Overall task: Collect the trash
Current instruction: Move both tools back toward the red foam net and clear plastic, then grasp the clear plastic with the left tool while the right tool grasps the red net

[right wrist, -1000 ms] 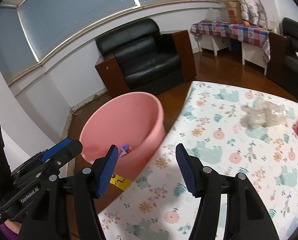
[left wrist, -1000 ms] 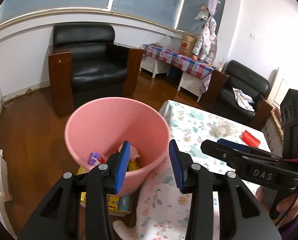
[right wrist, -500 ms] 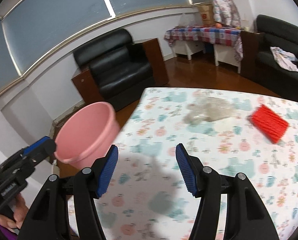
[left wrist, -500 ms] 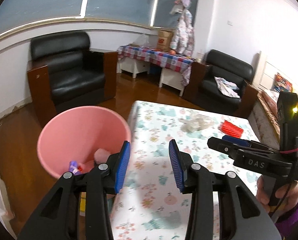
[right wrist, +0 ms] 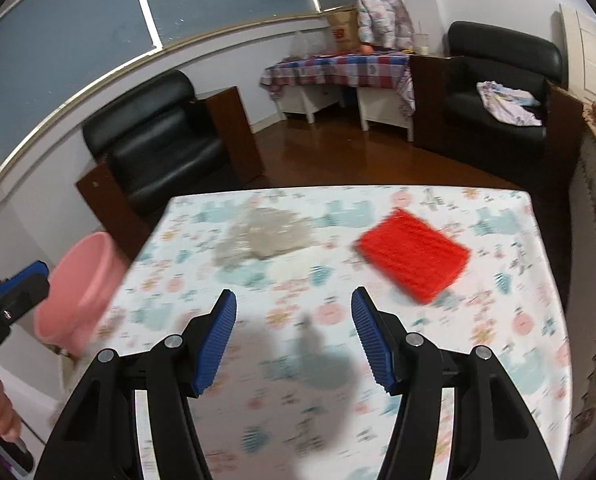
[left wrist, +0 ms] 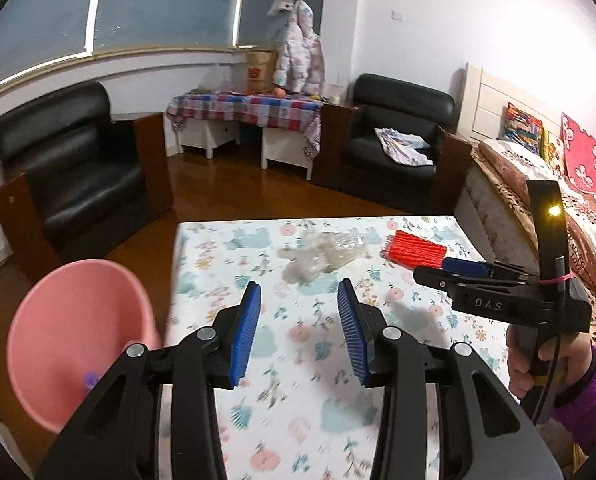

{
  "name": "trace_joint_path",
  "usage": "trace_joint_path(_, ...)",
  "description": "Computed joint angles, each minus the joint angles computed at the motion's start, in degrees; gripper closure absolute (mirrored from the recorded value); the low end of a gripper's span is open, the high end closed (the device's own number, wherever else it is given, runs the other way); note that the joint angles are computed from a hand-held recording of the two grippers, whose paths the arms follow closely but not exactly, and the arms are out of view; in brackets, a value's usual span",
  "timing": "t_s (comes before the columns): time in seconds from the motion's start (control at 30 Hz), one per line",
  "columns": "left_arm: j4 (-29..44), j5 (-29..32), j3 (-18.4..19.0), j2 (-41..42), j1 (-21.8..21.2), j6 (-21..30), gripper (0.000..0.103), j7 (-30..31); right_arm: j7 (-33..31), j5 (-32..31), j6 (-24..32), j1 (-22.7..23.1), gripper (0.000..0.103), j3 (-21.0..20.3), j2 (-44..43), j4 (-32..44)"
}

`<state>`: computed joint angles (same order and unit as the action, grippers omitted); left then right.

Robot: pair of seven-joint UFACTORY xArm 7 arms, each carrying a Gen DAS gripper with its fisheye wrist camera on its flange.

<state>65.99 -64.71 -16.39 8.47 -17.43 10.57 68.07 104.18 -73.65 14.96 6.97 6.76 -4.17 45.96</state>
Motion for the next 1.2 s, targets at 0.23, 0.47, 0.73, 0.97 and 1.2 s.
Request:
trace_joint_path(0.23, 8.31, 11.49, -0.61, 9.93, -1.37, 0.03, 0.063, -9.73, -11.44, 3.99, 1.77, -0.35, 0.044, -2.40, 5.22, 2.66)
trace_joint_path(0.47, 17.76, 26.71, 2.84, 19.23, -4.50, 3.54, 0.063, -25.04, -12.92, 3.44, 5.24, 1.12, 0.044, -4.58, 8.57, 4.83)
trace_joint_path(0.73, 26.83, 39.27, 4.88, 27.40, -7.35, 5.94, 0.063, -36.22, -11.25, 2.12, 2.30, 0.90, 0.044, -6.90, 10.27, 4.77)
trace_joint_path(0.97, 31.01, 47.54, 5.50, 31.72, -8.46, 5.70, 0.063, -42.10, -12.73, 2.85, 1.39, 0.92, 0.055, -7.59, 10.86, 4.98)
trace_joint_path(1.2, 32.07, 51.38, 2.30, 33.56, -5.76, 6.56, 0.063, -46.63, -10.56, 2.53, 1.91, 0.33, 0.082, -8.10, 10.36, 4.43)
